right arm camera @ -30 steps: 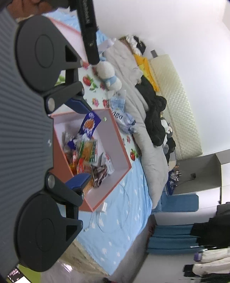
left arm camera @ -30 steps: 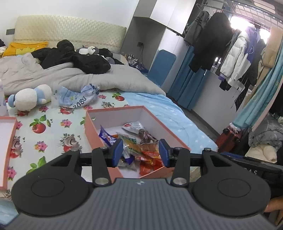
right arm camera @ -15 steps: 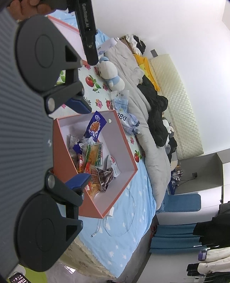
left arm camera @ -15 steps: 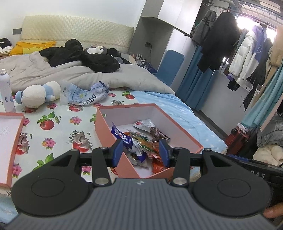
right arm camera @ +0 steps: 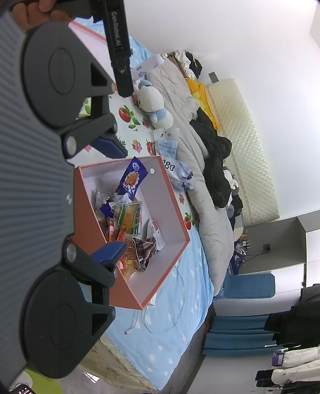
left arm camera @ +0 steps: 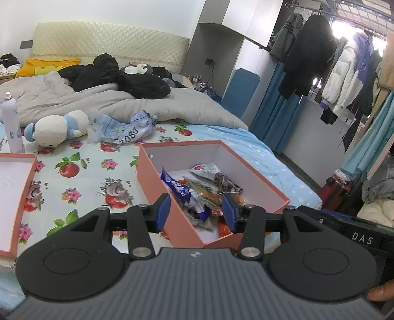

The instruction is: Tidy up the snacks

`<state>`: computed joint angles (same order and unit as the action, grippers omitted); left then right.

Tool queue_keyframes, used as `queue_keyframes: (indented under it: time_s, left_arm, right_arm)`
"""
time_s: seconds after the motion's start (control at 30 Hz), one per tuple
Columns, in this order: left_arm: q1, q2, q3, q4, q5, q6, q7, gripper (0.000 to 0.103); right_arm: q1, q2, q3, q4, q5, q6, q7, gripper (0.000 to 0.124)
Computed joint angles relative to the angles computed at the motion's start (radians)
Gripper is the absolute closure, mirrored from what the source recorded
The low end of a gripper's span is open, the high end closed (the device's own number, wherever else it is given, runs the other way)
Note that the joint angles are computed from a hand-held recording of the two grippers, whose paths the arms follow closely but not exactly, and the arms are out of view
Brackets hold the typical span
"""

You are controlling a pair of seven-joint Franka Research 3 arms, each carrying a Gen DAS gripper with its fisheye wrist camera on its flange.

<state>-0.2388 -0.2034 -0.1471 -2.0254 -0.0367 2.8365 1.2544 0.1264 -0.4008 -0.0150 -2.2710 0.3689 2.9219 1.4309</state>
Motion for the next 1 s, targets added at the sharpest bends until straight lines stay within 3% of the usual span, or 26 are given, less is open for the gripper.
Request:
queue_keyframes:
  time_s: [0.67,0.8,0.83,0.9,0.97,1.0]
  left_arm:
    - [0.002,-0.034,0.004,-0.041,0.011,0.014,-0.021,0.046]
    - [-0.004,-0.03,0.004,-0.031,0.018,0.003,-0.011,0.046]
    - [-0.005,-0.027,0.005,-0.026,0.017,0.001,-0.01,0.043]
    - [-0.01,-0.02,0.007,-0.017,0.012,0.0,0.008,0.027]
    - [0.01,-0.013,-0.009,-0.01,0.052,0.008,-0.016,0.005]
    - [0.02,-0.009,-0.015,-0.006,0.07,0.008,-0.033,0.003]
  right_arm:
    - [0.002,-0.01,-0.001,-0.021,-0.009,0.011,-0.007,0.048]
    - [-0.034,-0.006,0.03,-0.031,-0.038,0.034,0.036,0.048]
    - [-0.029,-0.003,0.025,-0.028,-0.036,0.029,0.038,0.048]
    - [-0.03,0.003,0.026,-0.024,-0.041,0.028,0.046,0.048]
    - [-0.028,0.006,0.023,-0.023,-0.045,0.029,0.047,0.048]
    - [-0.022,0.009,0.017,-0.019,-0.043,0.023,0.044,0.048]
